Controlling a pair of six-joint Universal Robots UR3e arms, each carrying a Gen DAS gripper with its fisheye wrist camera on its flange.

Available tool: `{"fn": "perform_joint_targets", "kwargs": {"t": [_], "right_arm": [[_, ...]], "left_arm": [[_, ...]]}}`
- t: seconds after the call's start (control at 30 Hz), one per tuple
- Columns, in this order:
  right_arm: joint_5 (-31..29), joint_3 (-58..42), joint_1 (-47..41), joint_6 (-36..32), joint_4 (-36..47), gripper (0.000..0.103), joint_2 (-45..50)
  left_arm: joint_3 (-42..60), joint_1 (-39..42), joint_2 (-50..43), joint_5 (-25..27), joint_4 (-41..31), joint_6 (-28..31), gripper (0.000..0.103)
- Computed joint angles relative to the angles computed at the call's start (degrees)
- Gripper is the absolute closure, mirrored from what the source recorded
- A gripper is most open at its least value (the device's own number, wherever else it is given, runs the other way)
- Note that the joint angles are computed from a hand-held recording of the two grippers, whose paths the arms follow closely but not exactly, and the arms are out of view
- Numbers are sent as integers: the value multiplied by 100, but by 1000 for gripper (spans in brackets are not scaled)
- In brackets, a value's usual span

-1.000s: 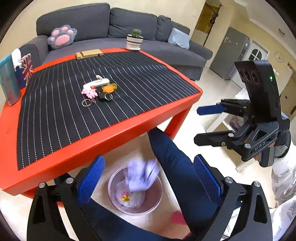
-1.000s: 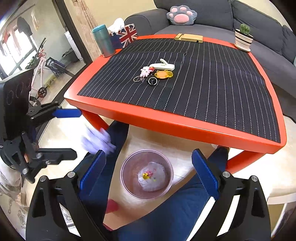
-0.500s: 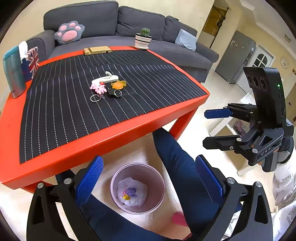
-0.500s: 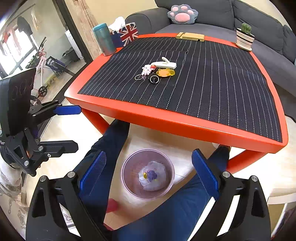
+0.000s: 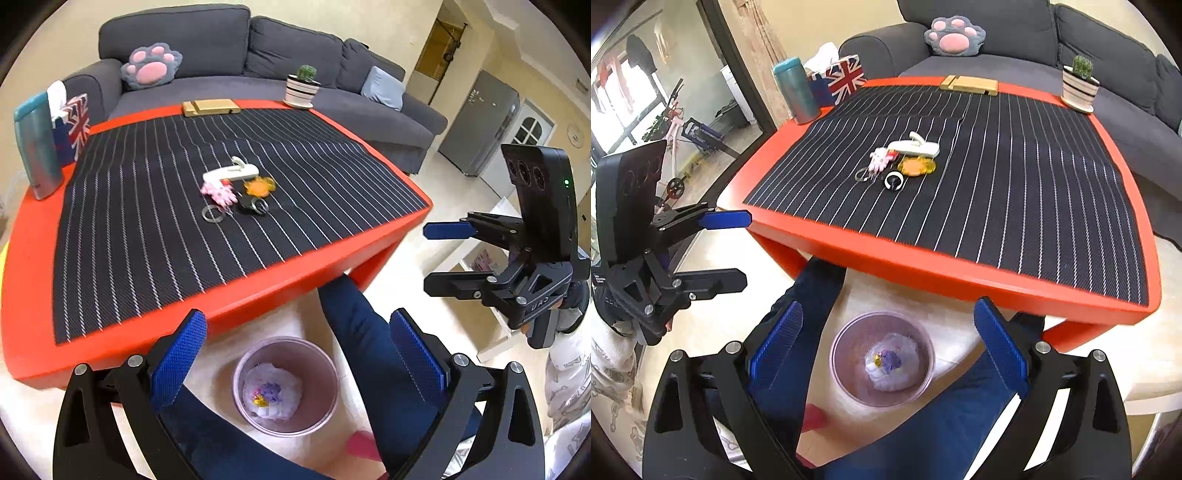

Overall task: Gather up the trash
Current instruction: 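Move both tools back over the table toward the pink toy keychain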

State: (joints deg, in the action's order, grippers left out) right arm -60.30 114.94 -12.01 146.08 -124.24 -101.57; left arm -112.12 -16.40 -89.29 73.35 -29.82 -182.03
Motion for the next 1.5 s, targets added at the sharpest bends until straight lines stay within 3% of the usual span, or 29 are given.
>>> {"fn": "perform_joint_targets", "kwargs": {"t": [0.3,0.7,0.9,1.17,1.5], "right_arm": [[-270,-997,300,248,-159,10,878],[-664,-2312,598,558,-50,10,1975],[-696,-2442,579,607,-16,10,2118],[-669,-2313,447,577,-23,10,2085],[-644,-2204,354,538,-64,10,2097]], "left_arm": [[1072,325,-564,3,-491,107,8],[3616,400,-2190,313,-1864,-34,8],[5312,294,-3294,774,-2917,-256,8],[7353,265,-4584,1002,-4271,-853,8],[8406,150,-5309,1121,-4880,-1264,8]]}}
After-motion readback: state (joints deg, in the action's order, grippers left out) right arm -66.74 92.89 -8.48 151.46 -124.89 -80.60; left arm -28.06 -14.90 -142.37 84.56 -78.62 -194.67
